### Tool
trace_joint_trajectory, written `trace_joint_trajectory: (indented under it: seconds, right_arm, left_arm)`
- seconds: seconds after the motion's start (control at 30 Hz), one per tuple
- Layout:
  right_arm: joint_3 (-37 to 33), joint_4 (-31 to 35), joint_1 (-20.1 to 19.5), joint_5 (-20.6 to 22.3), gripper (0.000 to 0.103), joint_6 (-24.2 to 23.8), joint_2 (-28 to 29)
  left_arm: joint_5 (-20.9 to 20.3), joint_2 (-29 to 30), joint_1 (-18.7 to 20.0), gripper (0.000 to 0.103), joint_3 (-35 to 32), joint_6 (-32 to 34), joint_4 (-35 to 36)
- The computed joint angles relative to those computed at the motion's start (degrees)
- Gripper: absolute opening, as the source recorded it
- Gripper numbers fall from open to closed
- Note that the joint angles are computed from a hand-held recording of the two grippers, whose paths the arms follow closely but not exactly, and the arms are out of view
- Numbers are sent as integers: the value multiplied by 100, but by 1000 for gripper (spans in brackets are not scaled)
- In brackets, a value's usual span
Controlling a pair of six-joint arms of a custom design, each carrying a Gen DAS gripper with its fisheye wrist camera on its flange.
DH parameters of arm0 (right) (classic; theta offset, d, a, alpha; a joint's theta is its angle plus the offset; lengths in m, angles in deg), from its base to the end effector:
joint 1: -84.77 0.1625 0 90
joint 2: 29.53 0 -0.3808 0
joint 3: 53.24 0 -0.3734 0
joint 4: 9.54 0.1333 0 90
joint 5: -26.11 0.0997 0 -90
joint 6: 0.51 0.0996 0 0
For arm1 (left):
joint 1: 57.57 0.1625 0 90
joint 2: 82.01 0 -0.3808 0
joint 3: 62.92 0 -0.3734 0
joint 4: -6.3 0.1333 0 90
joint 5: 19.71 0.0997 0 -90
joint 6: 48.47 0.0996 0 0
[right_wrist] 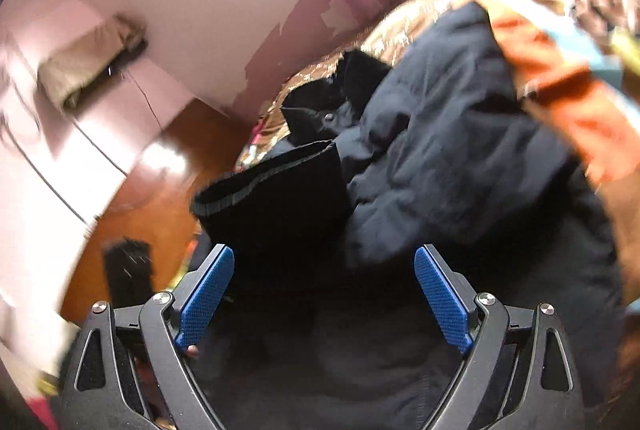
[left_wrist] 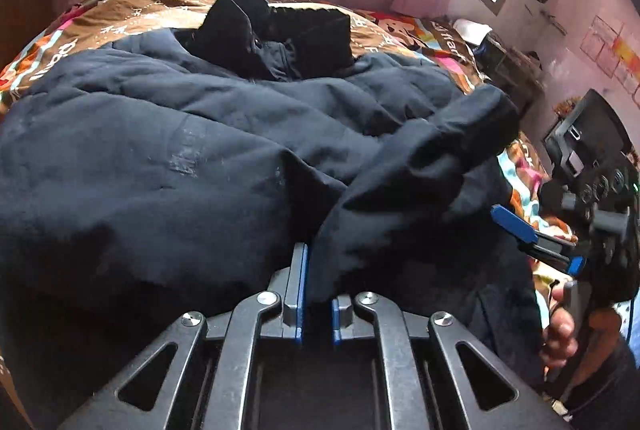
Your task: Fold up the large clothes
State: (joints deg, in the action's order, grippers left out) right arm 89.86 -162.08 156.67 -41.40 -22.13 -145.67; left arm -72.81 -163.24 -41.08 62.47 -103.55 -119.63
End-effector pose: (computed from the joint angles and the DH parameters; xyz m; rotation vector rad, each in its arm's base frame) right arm 0.0698 -0.3381 0.3182 -0.2650 2.7984 -1.0361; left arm -0.3414 -0.3024 0.1856 0.4867 2.6030 -0.7132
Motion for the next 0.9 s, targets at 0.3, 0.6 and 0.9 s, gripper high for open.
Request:
trace_joint_trajectory:
  seconds: [0.3, 0.6, 0.9]
  right_arm:
    - [43, 564, -710, 1383, 89, 466, 472]
    - [-18, -634, 686, -1059, 27, 1089, 1289]
    - [17, -1291, 1925, -2422, 5, 1054, 880]
  left_arm:
    - [-19, -279, -455, 88, 107, 115, 329]
    - [453, -1812, -1014, 88, 236, -1786, 2416]
    - [783, -2881, -1285, 88, -114, -3471, 5238]
